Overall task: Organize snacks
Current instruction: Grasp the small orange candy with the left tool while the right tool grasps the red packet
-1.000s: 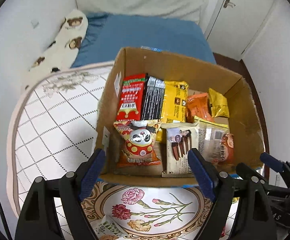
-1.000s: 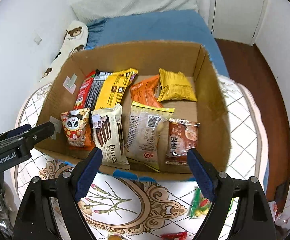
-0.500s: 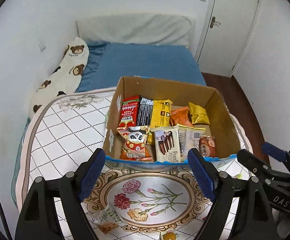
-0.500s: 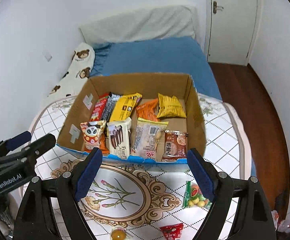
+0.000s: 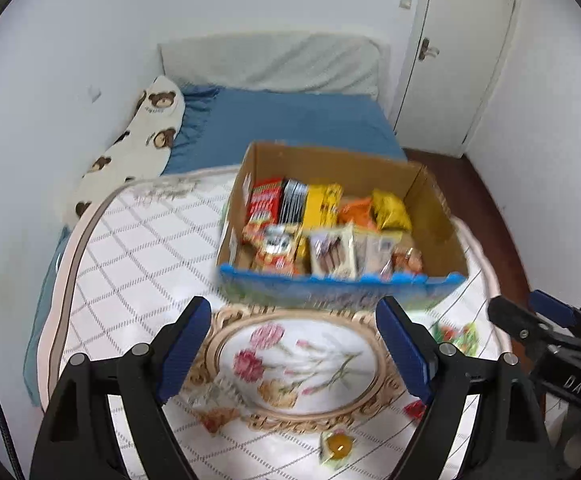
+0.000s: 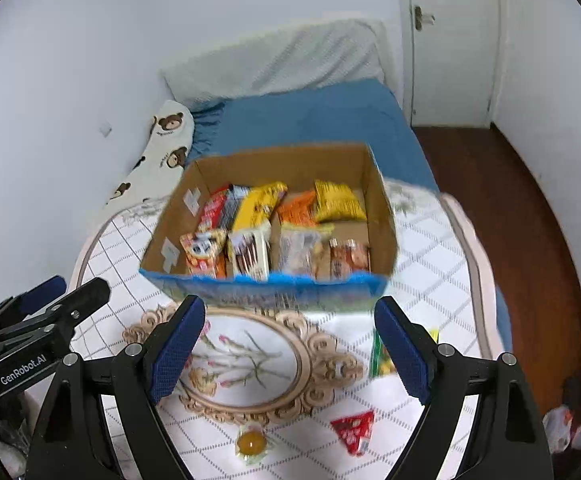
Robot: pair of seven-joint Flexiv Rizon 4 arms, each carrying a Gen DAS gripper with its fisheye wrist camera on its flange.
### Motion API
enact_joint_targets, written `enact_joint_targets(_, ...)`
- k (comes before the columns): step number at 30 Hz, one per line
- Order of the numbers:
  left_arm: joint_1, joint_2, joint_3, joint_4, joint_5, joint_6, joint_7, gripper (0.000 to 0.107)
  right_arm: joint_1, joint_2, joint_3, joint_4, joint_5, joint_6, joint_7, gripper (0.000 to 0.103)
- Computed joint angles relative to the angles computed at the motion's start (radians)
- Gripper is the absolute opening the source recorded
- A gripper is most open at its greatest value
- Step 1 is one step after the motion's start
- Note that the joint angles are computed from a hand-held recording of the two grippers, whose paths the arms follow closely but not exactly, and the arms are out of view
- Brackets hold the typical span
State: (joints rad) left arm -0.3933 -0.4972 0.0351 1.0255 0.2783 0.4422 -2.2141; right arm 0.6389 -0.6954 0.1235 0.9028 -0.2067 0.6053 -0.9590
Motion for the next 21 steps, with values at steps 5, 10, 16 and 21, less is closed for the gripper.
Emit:
enact_joint_targets(5,-0.005,0.014,0.005,0.096,0.004,-0.06,-0.023,0.084,-0.058,0.039,0.034,0.165,0.094,0.014,0.067,0.094)
enact_joint_targets(10,0.02,0.032,-0.011,0.223,-0.048,-0.117,-0.065,0.084,-0.108,0.03,0.071,0.271,0.175,-0.032,0.095,0.094)
enact_joint_targets(16,0.058,0.029,-0.061,0.35,-0.196,-0.141,-0.064,0.084,-0.118,-0.005,0.099,0.322,0.21,-0.073,0.074,0.087)
enact_joint_targets(21,0.065,-0.008,-0.106,0.383,-0.3,-0.084,0.013,0.084,-0.075,0.015,0.07,0.396,0.123,-0.012,0.058,0.045)
